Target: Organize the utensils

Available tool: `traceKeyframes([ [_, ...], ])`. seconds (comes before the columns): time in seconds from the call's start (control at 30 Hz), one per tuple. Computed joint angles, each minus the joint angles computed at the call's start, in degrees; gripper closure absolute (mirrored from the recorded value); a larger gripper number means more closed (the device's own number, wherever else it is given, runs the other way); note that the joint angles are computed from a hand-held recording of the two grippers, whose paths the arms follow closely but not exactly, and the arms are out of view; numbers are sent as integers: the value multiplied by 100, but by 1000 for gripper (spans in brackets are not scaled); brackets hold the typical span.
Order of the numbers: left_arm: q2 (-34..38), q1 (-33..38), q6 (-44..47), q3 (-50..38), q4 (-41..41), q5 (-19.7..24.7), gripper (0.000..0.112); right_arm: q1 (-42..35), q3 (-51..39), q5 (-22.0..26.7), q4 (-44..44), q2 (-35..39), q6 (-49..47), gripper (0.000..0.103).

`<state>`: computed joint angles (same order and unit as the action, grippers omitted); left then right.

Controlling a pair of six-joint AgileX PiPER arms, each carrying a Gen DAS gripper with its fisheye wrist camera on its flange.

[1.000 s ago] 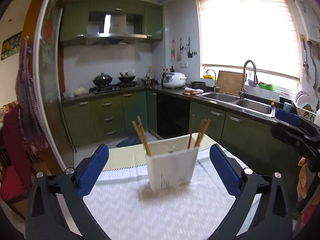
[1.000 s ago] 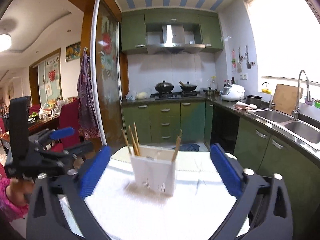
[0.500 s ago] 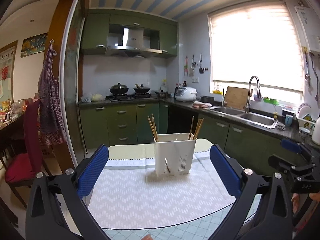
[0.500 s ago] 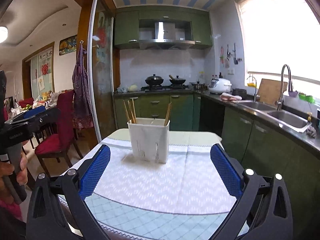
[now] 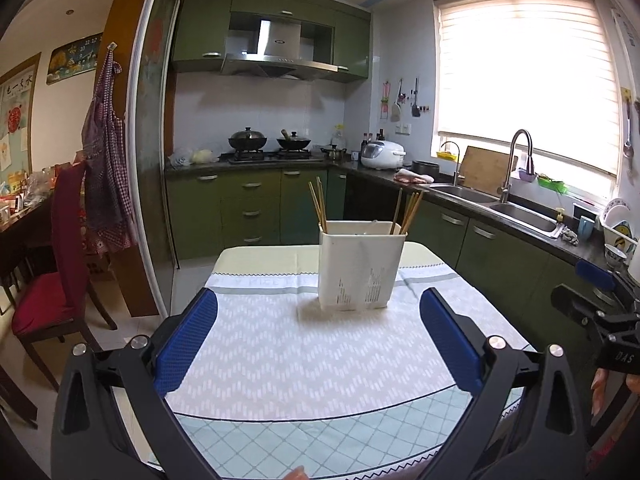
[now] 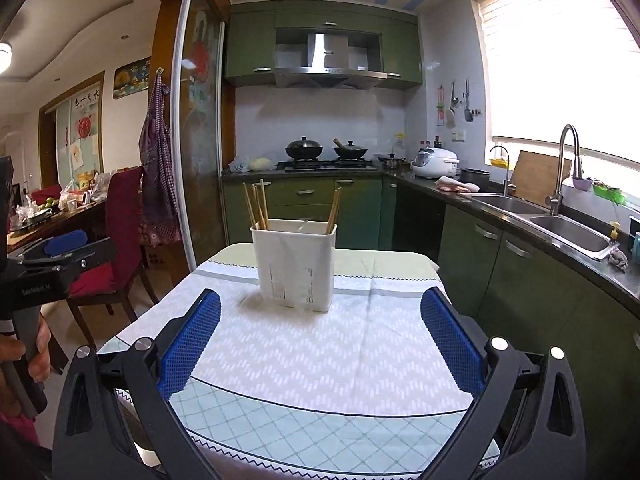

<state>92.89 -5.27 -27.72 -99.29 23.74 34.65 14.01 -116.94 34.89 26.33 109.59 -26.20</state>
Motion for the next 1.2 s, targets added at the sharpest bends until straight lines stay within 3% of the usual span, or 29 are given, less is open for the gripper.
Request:
traceKeyframes([
  [0.27, 26, -124, -453, 4, 622, 105, 16, 38, -306, 157, -104, 152, 127, 5],
  [0.57, 61, -127, -212, -71, 338, 155, 16, 54, -320, 176, -69, 159, 95, 5],
  [1.2, 60, -175, -385, -77, 553, 239, 16, 12, -363, 219, 78, 198, -8, 5],
])
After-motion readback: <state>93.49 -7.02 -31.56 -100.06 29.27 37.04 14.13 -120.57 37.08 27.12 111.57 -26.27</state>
